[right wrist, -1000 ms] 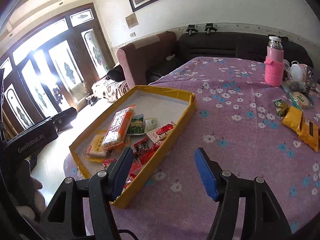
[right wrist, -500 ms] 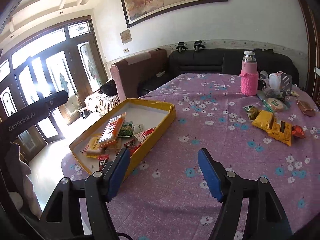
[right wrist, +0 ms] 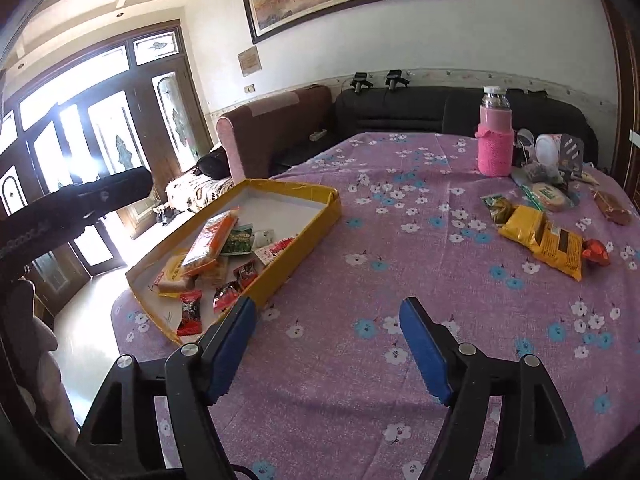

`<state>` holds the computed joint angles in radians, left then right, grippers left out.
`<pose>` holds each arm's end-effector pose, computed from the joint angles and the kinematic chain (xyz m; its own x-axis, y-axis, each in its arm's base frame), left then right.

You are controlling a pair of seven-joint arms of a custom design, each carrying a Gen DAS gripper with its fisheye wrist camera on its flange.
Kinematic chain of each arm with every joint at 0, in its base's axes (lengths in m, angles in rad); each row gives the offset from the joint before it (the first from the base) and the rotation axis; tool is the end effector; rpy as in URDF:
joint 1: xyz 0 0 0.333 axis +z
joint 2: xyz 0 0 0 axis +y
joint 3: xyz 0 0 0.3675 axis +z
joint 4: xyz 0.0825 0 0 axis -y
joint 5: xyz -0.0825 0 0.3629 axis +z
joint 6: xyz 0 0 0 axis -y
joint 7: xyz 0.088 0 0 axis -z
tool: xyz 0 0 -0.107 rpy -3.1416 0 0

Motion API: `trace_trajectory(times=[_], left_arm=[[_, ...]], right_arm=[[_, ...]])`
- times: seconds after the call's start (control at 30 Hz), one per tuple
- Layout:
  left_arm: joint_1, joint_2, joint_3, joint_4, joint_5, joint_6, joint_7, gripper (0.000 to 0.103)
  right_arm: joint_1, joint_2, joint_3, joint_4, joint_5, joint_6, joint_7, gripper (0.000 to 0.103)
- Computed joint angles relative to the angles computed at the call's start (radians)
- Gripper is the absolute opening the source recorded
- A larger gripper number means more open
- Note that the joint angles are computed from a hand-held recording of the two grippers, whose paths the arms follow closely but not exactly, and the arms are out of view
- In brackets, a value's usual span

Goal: Organize snacks
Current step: 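Move both tools back to the table toward the yellow and green packs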

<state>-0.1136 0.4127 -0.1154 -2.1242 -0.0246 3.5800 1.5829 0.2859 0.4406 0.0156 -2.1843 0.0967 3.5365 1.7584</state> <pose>0.6199 -0.1315 0.4084 -0.2035 -0.9778 0.0497 -0.5003 0.0602 -0.8638 0.5962 0.1719 0.3591 0.0964 -0.9750 -0.2003 -0.6386 0.0937 -0.7638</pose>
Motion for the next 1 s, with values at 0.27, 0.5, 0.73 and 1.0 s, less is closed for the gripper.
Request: trace_trajectory(times=[0.27, 0.5, 0.73, 1.0], left_arm=[[0.164, 0.071, -0.162, 0.063, 0.217, -0.082, -0.085, 0.087], [0.222, 0.127, -0.231, 0.127, 0.286, -0.159, -0.111, 0.087], [0.250, 0.170, -0.269, 0.186, 0.263, -0.242, -0.091, 0.087], [0.269, 0.208, -0.306, 0.234, 0.208, -0.288, -0.039, 0.087]], right_arm=[[-0.173, 0.024, -0.029, 0.074, -0.022, -0.151, 0.145, 0.076], [-0.240, 0.165, -0.104, 0.382, 0.017, -0.393, 0.207, 0.076], [-0.204, 0.408, -0.188, 0.816, -0.049, -0.713, 0.308, 0.074], [-0.178, 0.441, -0.171, 0.906, -0.180, -0.874, 0.341, 0.038]])
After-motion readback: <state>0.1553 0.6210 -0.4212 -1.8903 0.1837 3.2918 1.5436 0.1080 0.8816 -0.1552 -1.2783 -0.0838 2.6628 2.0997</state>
